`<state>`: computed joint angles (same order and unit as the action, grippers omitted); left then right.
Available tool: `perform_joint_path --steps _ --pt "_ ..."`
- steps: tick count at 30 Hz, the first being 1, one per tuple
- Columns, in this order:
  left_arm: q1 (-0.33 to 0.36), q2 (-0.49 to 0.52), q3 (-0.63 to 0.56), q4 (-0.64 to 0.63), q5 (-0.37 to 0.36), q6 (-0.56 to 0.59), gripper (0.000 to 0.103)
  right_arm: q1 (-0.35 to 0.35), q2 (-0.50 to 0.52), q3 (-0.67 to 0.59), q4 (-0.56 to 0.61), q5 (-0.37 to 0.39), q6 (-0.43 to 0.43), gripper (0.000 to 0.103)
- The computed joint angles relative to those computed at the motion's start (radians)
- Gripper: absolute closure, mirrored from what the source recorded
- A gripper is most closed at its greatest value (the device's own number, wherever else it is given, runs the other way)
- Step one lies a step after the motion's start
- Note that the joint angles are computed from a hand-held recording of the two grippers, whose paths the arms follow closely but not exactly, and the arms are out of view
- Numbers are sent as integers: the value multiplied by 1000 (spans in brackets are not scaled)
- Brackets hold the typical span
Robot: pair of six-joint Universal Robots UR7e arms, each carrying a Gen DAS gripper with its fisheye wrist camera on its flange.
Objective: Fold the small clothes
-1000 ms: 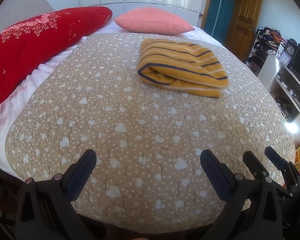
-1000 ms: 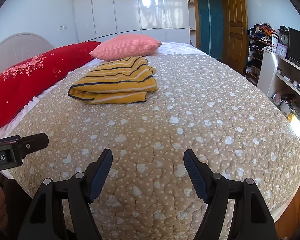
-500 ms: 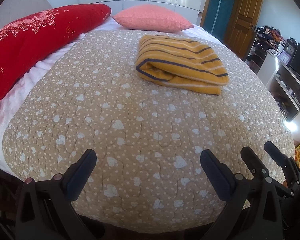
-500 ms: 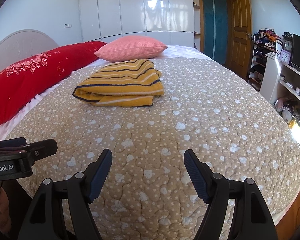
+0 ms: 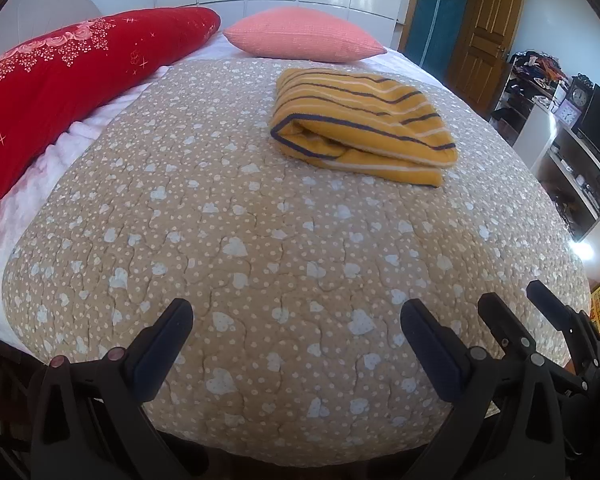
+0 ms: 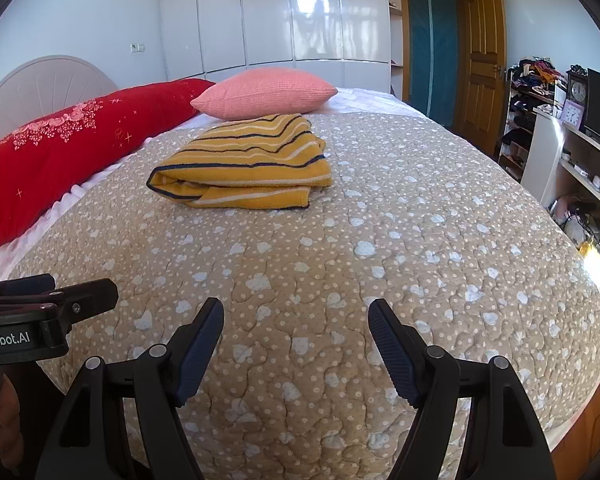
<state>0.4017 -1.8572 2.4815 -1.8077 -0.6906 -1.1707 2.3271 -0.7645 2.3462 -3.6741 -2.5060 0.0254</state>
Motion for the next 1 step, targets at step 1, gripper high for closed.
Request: perform_joint_path --steps 1 --pt "0 0 0 0 -1 -2 0 -1 0 0 1 2 0 24"
